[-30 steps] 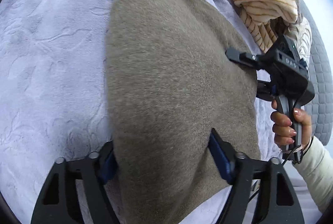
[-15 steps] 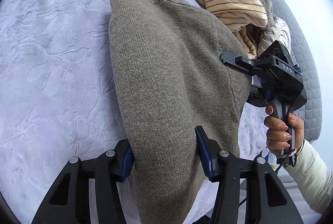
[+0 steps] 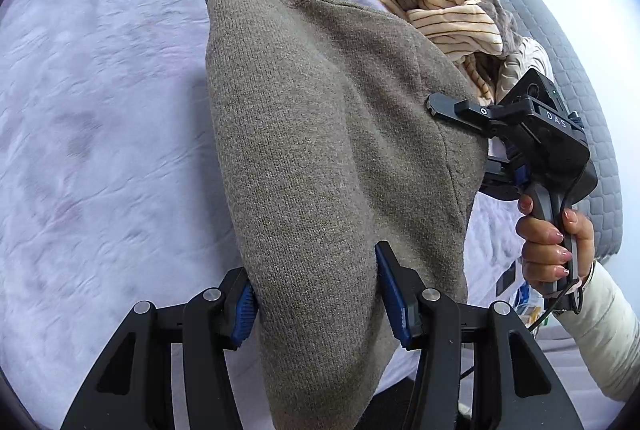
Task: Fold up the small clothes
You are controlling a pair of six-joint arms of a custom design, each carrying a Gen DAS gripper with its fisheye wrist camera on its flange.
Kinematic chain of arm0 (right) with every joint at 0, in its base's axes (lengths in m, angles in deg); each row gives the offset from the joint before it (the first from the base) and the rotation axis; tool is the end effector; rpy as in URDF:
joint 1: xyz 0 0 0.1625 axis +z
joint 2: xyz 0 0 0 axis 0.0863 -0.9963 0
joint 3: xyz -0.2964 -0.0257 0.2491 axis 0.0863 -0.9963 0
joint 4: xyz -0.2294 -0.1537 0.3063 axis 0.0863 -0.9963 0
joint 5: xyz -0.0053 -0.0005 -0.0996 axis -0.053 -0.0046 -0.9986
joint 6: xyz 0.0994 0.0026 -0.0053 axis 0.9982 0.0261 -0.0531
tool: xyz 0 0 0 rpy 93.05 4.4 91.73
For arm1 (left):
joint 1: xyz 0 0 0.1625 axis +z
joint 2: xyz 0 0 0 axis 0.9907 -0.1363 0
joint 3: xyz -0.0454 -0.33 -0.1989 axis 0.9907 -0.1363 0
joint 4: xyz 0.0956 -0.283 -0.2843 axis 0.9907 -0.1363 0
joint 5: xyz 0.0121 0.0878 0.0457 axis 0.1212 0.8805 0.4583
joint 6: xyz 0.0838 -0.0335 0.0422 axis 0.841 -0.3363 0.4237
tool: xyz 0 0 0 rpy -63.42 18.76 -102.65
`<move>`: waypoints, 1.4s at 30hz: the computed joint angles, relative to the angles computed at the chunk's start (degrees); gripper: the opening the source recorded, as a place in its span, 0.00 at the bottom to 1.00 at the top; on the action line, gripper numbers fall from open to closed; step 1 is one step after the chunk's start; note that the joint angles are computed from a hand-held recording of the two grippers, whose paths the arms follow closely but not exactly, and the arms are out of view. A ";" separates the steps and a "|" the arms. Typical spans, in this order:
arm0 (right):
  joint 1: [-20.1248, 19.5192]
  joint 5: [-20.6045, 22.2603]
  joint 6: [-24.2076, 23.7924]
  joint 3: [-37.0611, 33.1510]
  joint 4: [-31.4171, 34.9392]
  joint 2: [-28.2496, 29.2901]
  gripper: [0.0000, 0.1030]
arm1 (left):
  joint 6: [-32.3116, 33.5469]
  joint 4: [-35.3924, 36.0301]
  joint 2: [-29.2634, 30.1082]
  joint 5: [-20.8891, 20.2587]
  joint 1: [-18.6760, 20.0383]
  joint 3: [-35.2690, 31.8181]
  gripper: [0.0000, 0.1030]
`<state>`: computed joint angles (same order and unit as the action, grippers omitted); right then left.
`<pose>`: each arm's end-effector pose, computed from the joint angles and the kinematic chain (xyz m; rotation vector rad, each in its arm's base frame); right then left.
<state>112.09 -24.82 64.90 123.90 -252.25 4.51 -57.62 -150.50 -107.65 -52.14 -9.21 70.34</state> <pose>0.3326 -0.4381 -0.0066 0.9697 2.6049 -1.0298 -0.0137 -0.5551 0.3502 1.0444 2.7612 0.5179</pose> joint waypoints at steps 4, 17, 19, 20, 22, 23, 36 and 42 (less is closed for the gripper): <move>1.07 0.59 1.96 -5.93 1.73 5.33 0.38 | 1.36 3.07 0.88 2.09 2.83 -4.37 0.52; -0.38 -0.64 6.84 -15.78 9.91 13.91 0.38 | 3.30 3.36 3.80 7.13 9.23 -9.41 0.53; -0.44 -1.45 7.49 -15.21 11.60 13.32 0.40 | 3.81 3.11 3.58 7.32 9.22 -9.14 0.56; -0.39 -2.03 7.92 -14.99 12.92 12.89 0.40 | 3.93 2.65 3.24 7.62 8.99 -8.54 0.56; -0.01 -3.66 9.25 -14.95 16.40 12.05 0.42 | 3.85 2.01 2.87 7.78 8.61 -7.69 0.56; 0.37 -4.80 10.37 -15.05 18.65 11.57 0.43 | 3.75 1.95 2.75 7.87 8.54 -7.57 0.56; 4.81 -10.29 16.49 -16.72 38.11 7.27 0.53 | 4.00 0.37 0.48 9.45 7.86 -5.42 0.57; 6.64 -11.70 18.68 -18.36 43.63 7.16 0.54 | 4.15 0.43 -0.78 11.35 7.35 -4.35 0.57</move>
